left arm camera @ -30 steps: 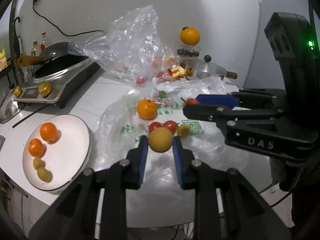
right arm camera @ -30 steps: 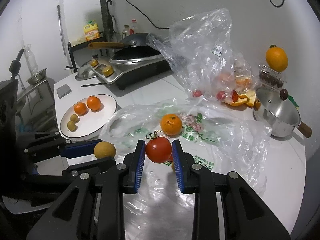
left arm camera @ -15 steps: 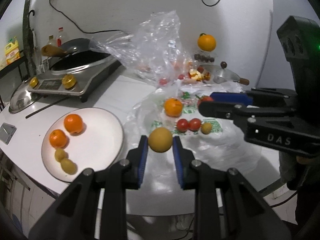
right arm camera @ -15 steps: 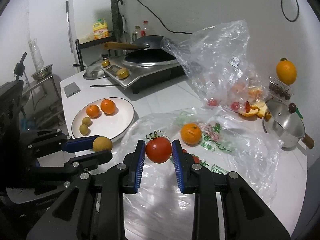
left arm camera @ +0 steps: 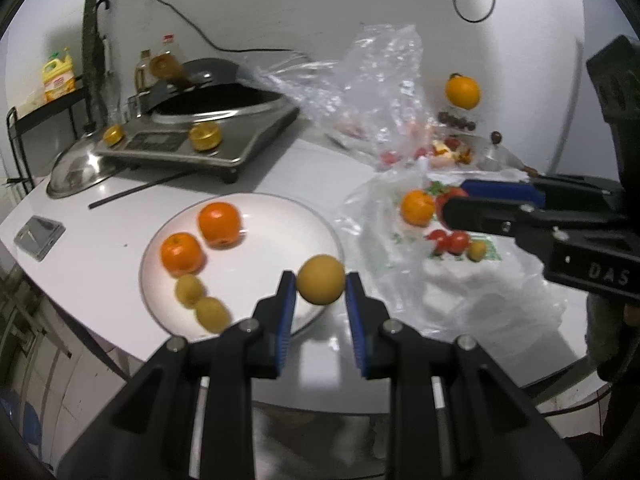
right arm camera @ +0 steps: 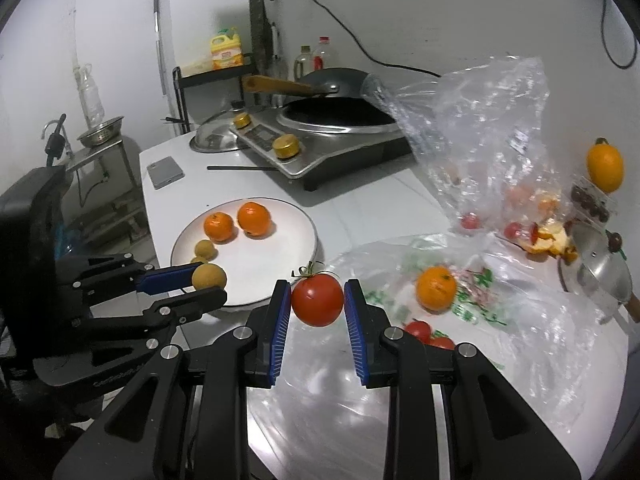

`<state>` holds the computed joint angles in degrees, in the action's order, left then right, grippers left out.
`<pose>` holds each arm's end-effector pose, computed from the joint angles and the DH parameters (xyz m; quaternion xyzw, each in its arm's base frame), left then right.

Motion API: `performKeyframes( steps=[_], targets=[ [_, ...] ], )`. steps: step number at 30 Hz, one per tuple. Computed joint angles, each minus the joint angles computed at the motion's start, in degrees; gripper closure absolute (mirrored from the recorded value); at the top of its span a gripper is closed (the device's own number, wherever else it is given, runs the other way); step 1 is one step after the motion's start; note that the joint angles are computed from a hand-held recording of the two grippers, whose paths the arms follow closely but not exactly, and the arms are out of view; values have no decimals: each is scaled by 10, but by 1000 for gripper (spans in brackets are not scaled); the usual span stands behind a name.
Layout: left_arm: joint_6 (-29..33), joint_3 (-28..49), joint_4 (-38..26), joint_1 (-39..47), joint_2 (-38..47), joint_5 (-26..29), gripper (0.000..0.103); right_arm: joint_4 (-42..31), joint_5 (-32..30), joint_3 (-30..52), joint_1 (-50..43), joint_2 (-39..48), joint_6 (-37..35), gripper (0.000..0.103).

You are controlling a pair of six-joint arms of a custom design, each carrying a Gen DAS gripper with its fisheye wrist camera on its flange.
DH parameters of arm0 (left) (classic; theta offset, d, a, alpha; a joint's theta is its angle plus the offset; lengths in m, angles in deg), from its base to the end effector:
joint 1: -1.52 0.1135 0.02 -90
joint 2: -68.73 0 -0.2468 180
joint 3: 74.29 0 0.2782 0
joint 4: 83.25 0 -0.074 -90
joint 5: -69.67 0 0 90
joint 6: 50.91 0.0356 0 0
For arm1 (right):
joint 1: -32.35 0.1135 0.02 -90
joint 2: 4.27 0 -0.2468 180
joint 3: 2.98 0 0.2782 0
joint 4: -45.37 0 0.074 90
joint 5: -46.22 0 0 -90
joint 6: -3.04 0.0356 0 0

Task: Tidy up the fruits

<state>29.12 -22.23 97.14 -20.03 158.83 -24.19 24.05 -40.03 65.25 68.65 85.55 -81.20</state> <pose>0.3043 -0.1176 0.1220 0.0757 0.8939 -0.0907 0.4325 0.2900 0.2101 0.1834 -0.2287 0.8874 0.1153 0.3834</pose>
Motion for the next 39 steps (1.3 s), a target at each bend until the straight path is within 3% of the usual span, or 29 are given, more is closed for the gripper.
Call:
performKeyframes(
  steps=[22, 39],
  targets=[
    [34, 59, 24, 73, 97, 3, 77, -9, -37, 141, 15, 162, -10, 73],
    [49, 160, -18, 79, 201, -23, 77, -6, -71, 203, -2, 242, -15, 73]
  ],
)
